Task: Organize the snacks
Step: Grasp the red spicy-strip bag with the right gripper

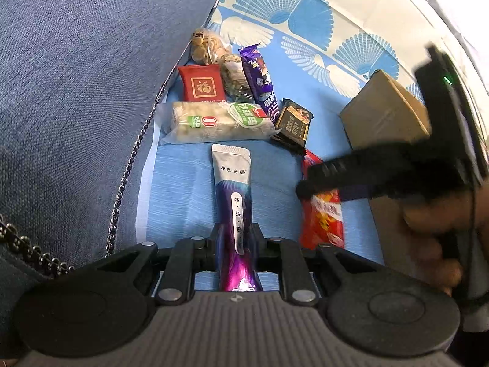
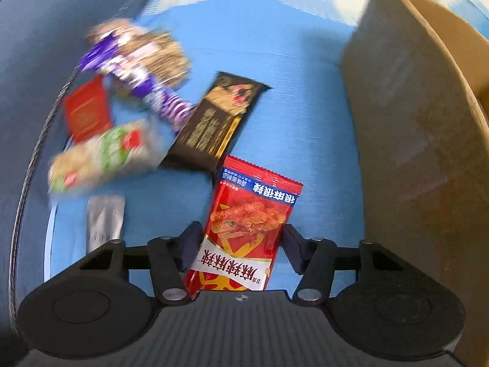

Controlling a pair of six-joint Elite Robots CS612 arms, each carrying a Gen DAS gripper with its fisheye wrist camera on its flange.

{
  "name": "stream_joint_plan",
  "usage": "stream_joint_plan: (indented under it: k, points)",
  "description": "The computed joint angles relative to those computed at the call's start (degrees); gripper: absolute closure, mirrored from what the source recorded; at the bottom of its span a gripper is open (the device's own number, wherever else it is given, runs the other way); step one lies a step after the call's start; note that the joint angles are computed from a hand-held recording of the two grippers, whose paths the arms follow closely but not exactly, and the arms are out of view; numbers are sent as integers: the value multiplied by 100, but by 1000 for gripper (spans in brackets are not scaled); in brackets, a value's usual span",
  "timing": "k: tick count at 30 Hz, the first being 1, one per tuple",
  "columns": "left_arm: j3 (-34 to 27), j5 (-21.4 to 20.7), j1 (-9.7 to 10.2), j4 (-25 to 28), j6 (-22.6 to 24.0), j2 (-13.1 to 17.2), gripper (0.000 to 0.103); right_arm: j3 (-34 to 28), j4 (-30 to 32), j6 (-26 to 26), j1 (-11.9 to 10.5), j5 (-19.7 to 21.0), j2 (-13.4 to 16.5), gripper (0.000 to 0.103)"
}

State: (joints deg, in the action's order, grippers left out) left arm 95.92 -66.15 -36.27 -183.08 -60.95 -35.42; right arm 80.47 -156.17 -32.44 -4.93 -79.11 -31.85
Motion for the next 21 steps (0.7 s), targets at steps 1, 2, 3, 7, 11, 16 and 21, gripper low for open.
stream_joint_plan:
  k: [1,2,3,7,11,16,21]
  points:
    - [-7,1,1,13,-1,1,85,62,19,-271,-53,129,-29,48]
    - [-12,0,1,25,-4,2,85,107,37,-451,-80,201,-56,49]
    - [-3,8,-7,35,-21,-7,85,144,79,-659,-117,283,-84,49]
    - [-18,2,-6,73,-22,-8,85,268,522,-1638,-246,626,-255,52]
    - [-34,-40,13,58,0,8,85,558,575,-2314,-361,873,-420,51]
    - [-27,-198,49,-115,29,36,85,891,95,-2438,-544,1212,-493,43]
    - [-28,-199,47,-176,-41,50,85,1183,-364,-1969,-783,1791,-471,21]
